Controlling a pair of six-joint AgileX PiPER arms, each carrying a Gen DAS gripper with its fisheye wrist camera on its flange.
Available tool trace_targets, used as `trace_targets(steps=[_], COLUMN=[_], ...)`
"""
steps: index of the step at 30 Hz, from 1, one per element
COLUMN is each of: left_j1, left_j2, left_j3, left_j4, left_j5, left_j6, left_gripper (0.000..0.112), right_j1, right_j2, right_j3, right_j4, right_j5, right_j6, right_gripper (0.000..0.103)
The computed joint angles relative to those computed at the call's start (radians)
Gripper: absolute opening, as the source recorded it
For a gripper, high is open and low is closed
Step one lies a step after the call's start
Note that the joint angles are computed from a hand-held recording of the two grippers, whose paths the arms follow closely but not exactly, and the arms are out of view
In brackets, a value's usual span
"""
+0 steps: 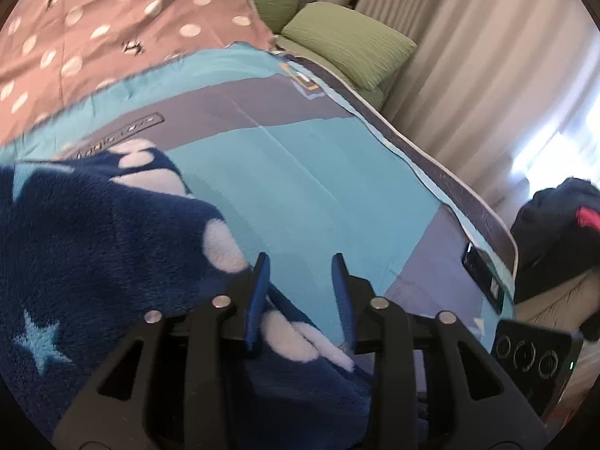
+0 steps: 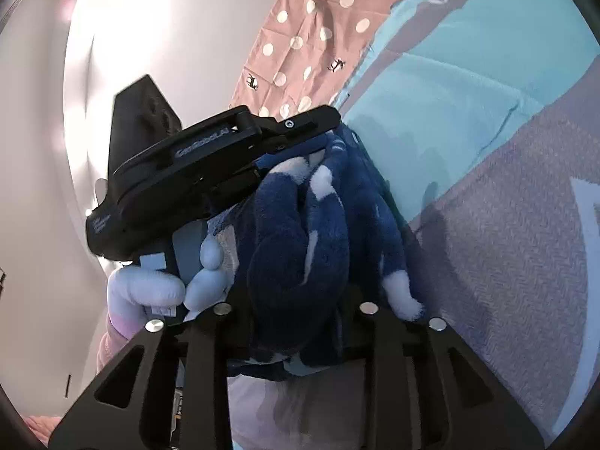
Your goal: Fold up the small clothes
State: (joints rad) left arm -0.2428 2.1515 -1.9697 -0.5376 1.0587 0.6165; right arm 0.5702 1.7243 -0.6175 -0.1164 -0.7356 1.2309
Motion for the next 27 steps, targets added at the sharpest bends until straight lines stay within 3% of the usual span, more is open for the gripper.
trace_targets(steps=[4, 6, 7, 11, 14, 16, 17, 18, 19, 20, 22, 24, 27], left_j1=[0.029, 0.055, 0.071, 0.112, 0.153, 0.175, 0.187, 0.195, 0.189, 0.159, 0.088, 0.018, -0.026], left_j2=[-0.022, -0.052, -0.095, -0.293, -0.327, -0.308, -0.295, -0.292, -0.29, -0.292, -0.286, -0.224, -0.117], left_j3=[0.0, 0.002, 0.039, 0.266, 0.363, 0.398, 0.415, 0.437, 0.454, 0.493, 0.532, 0.464, 0.288], left_j4=[-0.034, -0.058, -0.054, 0.074, 0.217, 0.274, 0.257, 0.199, 0.174, 0.189, 0.339, 0.489, 0.581], left_j5=[0.031, 0.051, 0.018, -0.3, -0.471, -0.533, -0.541, -0.547, -0.551, -0.595, -0.679, -0.624, -0.47], left_j6=[0.008, 0.018, 0.048, 0.205, 0.196, 0.189, 0.219, 0.272, 0.289, 0.282, 0.184, 0.068, -0.032], left_gripper=[0.039, 0.049, 0.052, 0.067, 0.066, 0.065, 0.062, 0.046, 0.038, 0.03, 0.027, 0.017, 0.011], right_j1=[0.0, -0.016, -0.009, -0.019, -0.017, -0.015, -0.014, -0.007, -0.001, 0.013, 0.046, 0.061, 0.107], right_j2=[0.007, 0.016, 0.013, 0.032, 0.038, 0.039, 0.037, 0.028, 0.019, 0.002, -0.06, -0.136, -0.229], right_j3=[-0.008, -0.04, -0.045, -0.048, -0.037, -0.041, -0.042, -0.043, -0.043, -0.048, -0.046, -0.015, 0.018], right_j4=[-0.005, -0.013, 0.008, -0.009, 0.001, 0.011, 0.017, 0.037, 0.061, 0.124, 0.324, 0.518, 0.783], right_j5=[-0.001, 0.034, 0.05, 0.029, 0.009, 0.014, 0.016, 0.03, 0.046, 0.086, 0.181, 0.222, 0.216], right_j6=[-0.017, -0.035, -0.059, -0.039, -0.049, -0.059, -0.067, -0.09, -0.115, -0.176, -0.374, -0.574, -0.856], right_gripper=[0.042, 0.042, 0.042, 0.042, 0.042, 0.042, 0.042, 0.042, 0.042, 0.042, 0.043, 0.043, 0.043])
